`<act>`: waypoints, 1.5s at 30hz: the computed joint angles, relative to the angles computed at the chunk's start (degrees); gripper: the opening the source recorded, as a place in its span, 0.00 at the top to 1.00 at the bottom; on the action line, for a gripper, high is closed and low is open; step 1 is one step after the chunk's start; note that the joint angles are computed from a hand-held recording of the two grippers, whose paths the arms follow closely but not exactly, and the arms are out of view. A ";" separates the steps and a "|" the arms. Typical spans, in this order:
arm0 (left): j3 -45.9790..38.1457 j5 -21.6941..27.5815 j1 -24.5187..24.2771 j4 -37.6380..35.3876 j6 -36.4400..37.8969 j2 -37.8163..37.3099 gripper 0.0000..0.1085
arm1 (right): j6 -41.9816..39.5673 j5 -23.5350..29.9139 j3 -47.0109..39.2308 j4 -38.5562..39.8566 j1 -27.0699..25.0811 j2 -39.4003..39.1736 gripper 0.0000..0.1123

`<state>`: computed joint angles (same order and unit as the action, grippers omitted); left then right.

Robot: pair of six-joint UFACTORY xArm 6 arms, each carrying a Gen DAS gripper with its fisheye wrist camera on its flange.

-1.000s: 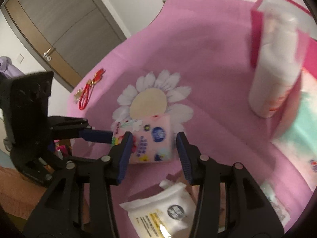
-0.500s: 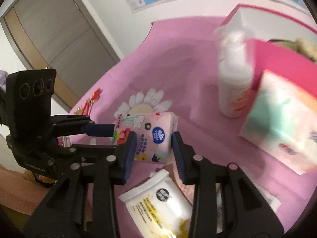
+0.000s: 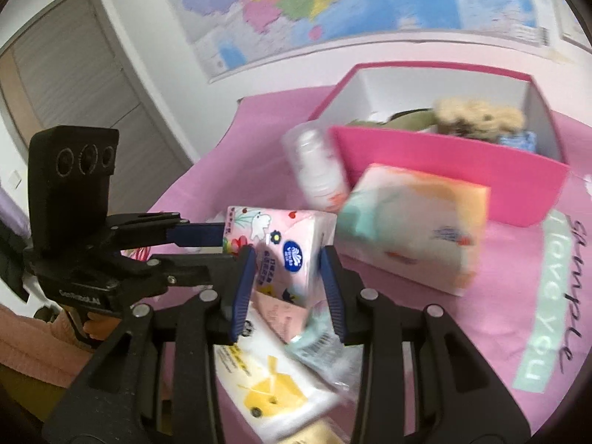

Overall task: Organize soft objects
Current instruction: 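Lift the tissue pack and carry it over the pink box, then lower the tissue pack into the box and open the right tool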

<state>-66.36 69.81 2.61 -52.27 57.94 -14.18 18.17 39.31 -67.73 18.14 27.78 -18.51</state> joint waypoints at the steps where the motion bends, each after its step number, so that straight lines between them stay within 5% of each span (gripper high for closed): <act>1: -0.71 -0.14 -0.76 -0.09 0.05 0.27 0.58 | 1.11 -0.38 0.69 -1.14 -0.09 -0.67 0.65; 20: -14.42 -9.26 -14.23 4.35 -4.39 10.21 0.64 | 3.21 -1.22 0.42 -7.08 -11.12 -2.42 0.70; 45: -31.15 -14.72 -20.12 16.82 -16.83 25.56 0.65 | -2.75 -2.49 -5.69 -1.66 -17.87 8.41 0.70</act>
